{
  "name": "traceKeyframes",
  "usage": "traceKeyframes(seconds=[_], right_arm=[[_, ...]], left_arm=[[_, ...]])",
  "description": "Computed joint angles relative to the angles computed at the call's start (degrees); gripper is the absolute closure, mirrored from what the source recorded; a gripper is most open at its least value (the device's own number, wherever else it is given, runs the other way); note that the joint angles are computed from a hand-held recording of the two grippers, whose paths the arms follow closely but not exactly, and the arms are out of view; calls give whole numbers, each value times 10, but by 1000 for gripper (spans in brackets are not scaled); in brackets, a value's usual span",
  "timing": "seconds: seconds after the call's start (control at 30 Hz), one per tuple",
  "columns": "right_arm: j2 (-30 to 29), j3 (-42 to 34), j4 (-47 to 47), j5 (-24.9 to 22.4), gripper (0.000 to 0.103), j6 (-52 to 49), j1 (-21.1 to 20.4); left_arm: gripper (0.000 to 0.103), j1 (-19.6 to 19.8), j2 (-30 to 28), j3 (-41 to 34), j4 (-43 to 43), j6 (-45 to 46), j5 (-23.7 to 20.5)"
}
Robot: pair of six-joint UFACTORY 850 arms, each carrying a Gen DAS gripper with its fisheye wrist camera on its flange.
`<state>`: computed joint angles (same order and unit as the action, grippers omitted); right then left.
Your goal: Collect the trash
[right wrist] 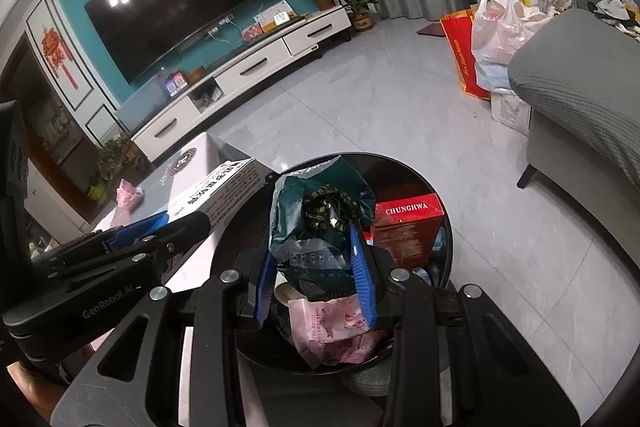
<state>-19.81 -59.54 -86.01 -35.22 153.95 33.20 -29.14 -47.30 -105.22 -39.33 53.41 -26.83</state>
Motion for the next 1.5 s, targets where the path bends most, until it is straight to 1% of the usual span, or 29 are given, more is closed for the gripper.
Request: traceKeyframes(seconds=[0.07,0.17,0.4,0.57,1.03,1.3,1.5], right_arm=[[-2,-2,6,2,68,-5,0],[-6,-6,16,6,68,-18,-2],[-15,-11,42,28,68,-39,-14],[-20,-13,50,40,68,-50,-19],[-37,-33,93,48,68,-101,-24],[-39,-34,111,54,68,-114,-28],[-38,-29,111,58,68,-105,-31]], left_arm=[[60,2,-10,-14,5,-15,-17],[60,3,-21,-28,12,-23,-30],[60,3,-58,-79,36,-62,-79],[60,3,-76,-105,49,-80,-102],[60,-3,-96,-133,76,-104,-118],[60,-7,-97,-137,85,-109,-120],[60,-9,-99,-138,91,-110,-120]])
